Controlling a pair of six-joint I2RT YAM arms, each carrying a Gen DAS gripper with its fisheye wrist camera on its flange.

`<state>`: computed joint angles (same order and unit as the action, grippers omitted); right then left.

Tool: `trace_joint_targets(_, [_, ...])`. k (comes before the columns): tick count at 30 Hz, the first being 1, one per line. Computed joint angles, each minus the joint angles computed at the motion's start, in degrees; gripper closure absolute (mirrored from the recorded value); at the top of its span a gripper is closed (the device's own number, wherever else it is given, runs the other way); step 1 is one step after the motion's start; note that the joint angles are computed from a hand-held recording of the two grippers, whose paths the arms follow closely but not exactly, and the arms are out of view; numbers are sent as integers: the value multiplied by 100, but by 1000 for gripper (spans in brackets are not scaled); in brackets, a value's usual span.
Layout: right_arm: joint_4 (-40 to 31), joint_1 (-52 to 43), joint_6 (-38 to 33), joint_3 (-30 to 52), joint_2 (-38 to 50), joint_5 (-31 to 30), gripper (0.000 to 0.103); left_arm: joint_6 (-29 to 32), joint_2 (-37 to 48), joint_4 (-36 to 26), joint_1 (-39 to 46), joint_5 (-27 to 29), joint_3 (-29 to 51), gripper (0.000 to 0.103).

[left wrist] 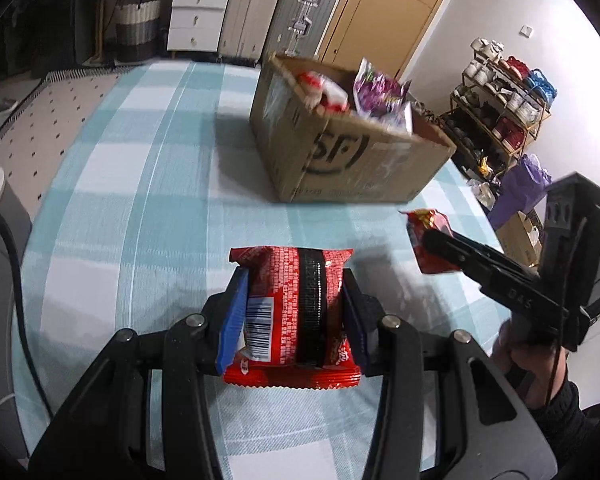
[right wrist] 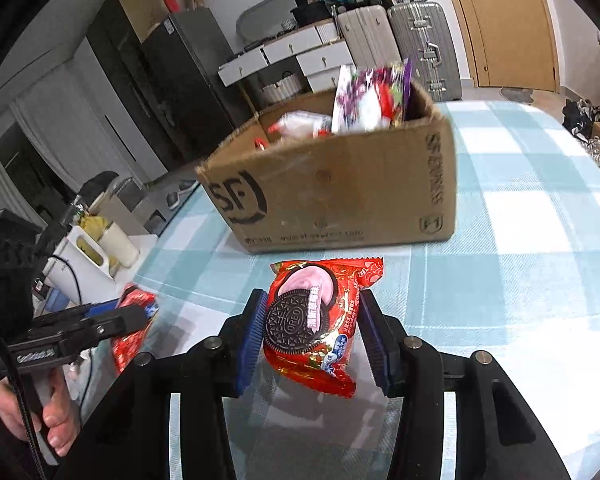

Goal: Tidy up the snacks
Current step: 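Carry the chocolate pack and Oreo pack over the box with both tools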

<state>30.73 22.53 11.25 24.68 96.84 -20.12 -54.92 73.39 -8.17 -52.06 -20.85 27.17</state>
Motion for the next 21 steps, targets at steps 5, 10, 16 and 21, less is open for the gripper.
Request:
trace_joint_targets(5, [-846, -336, -236, 62, -982, -456, 57, 282, -212, -347, 306, -145, 445, 62])
trace_joint_targets(10, [-1758, -587, -432, 437, -1760, -881, 57, 825, -173, -721, 727, 99, 1127, 62])
trace_joint_targets(16, [-2678, -847, -509, 1297, -2136, -1285, 57, 1206, 272, -1211, 1080, 299, 2190, 62])
trace_joint_targets(21, [-3457, -822, -741, 2228, -2139, -1289, 57, 1548, 840, -1808, 1111, -9, 3268, 62])
